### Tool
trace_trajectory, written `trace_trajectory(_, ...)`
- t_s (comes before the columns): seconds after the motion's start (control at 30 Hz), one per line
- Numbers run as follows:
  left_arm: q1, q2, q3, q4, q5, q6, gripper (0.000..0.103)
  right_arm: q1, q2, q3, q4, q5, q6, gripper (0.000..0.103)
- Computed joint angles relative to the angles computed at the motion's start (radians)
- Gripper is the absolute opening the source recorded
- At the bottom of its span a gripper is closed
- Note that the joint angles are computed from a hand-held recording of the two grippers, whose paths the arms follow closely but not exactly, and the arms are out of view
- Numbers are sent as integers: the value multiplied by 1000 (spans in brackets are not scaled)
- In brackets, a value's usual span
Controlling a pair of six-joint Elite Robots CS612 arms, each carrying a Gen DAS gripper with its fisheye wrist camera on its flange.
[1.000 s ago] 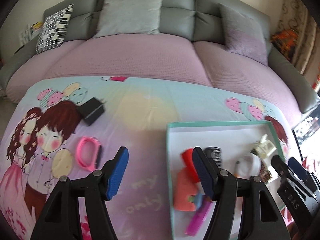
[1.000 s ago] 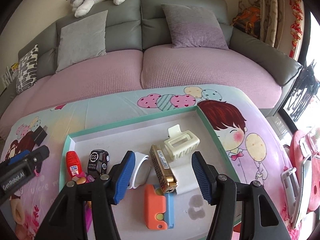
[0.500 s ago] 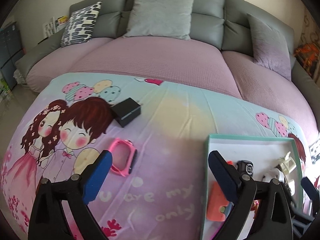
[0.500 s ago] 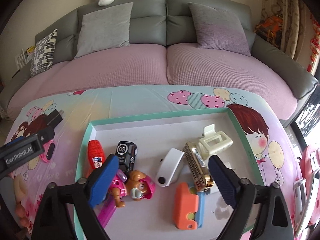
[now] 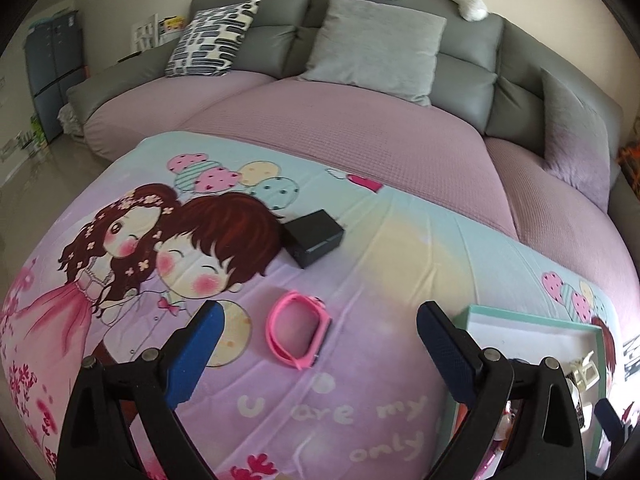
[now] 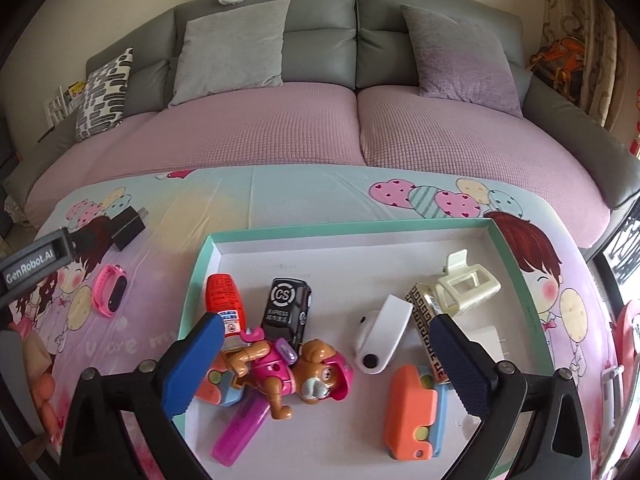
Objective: Organize rigid objects
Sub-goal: 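Withdraw both grippers from the tray toward the pink watch and black adapter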
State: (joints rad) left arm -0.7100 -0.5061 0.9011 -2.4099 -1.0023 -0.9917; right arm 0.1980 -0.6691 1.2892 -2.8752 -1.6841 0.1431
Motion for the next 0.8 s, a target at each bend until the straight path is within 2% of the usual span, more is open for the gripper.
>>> trace_trajectory(0.17, 6, -17, 36, -28, 1, -26, 97, 3, 6, -6, -15, 51, -1, 103)
trace_trajectory(0.3, 10, -35, 76, -61, 30, -51, 97, 14, 17, -20, -20, 56, -14, 103)
trace_trajectory(0.43, 24, -48, 107, -76, 3, -74, 97, 25, 28, -36, -23, 71, -30, 103)
trace_trajectory(0.67, 44, -67, 145, -27, -22, -92, 97, 39, 46, -60, -30, 137, -45, 103)
trace_trajectory(0.8, 56, -84, 182, -28, -40, -114, 97, 52, 58, -77, -32, 155, -66, 103)
